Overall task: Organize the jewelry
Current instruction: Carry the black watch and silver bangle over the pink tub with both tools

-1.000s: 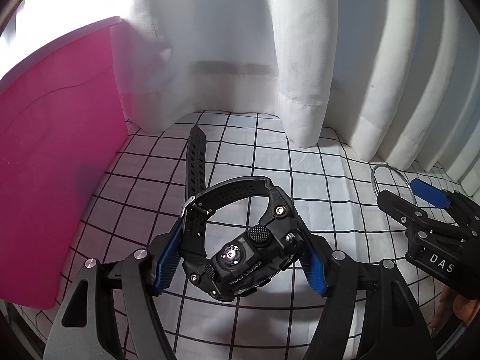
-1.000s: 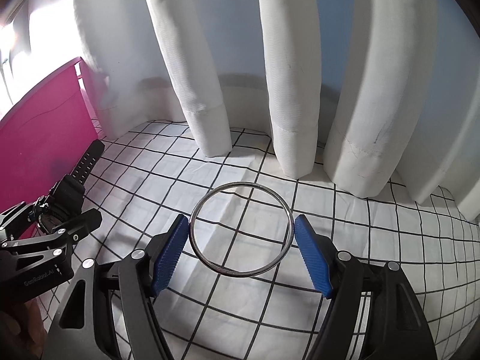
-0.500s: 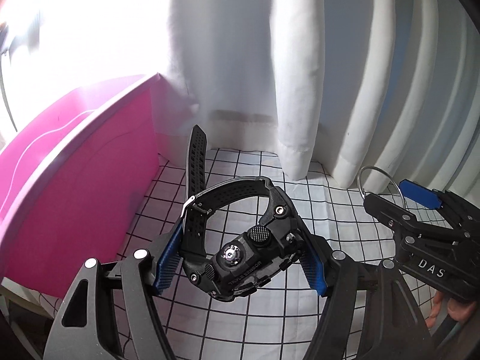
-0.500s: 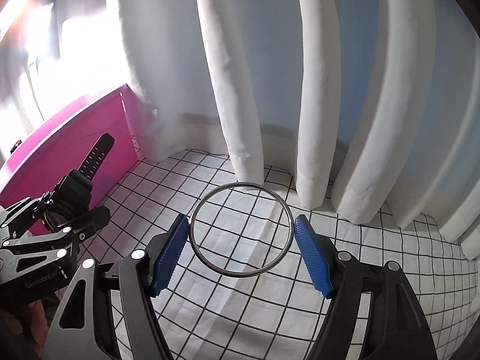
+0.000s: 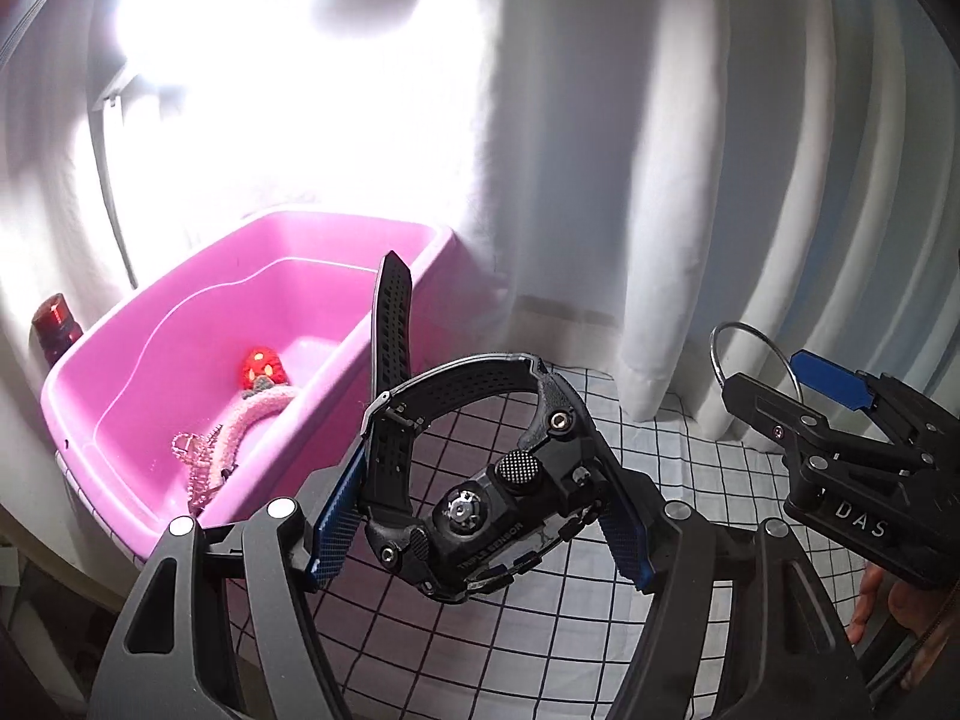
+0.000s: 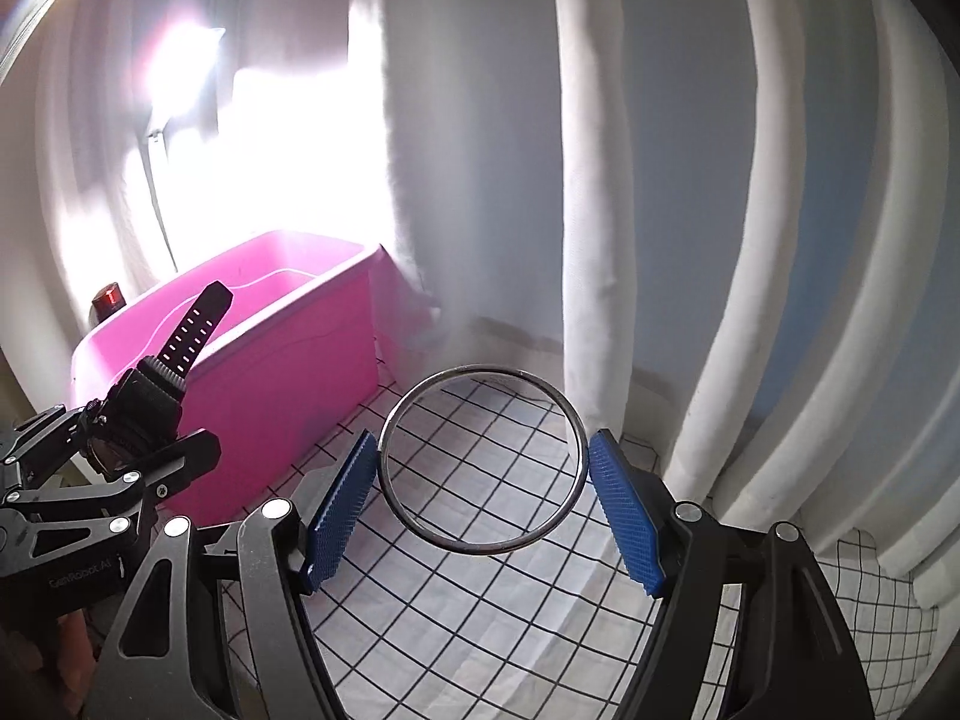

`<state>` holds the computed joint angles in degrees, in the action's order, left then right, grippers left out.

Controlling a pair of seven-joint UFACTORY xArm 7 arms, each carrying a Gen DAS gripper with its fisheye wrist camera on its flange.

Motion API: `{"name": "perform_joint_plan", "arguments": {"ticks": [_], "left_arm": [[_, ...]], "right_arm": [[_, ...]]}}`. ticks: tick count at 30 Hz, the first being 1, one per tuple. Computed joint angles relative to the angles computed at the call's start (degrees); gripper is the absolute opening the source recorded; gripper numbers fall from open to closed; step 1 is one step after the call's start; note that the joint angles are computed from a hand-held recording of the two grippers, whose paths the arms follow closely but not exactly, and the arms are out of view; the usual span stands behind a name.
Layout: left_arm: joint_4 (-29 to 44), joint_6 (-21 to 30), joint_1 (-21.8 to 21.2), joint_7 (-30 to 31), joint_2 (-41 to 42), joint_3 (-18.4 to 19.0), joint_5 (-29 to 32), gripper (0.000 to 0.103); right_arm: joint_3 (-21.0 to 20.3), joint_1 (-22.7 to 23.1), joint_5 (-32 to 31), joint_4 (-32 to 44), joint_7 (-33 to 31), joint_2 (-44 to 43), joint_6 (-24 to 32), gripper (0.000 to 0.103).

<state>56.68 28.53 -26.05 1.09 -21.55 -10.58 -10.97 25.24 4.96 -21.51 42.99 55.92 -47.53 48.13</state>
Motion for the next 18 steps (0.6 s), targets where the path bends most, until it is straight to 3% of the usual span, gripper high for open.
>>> {"name": "perform_joint_plan", "arguments": {"ticks": [10, 18], "left_arm": [[4.13, -0.67, 5.52, -2.25, 0.17, 2.08, 3.01, 0.067], [9.26, -0.18, 9.44, -1.18, 4.52, 4.67, 4.16, 0.067]], "right_arm": [[3.16, -3.42, -6.28, 11.92, -0.23, 13.69, -7.09, 0.070], [4.09, -2.26, -14.73, 22.52, 2.66, 27.90, -10.32, 0.070]]}}
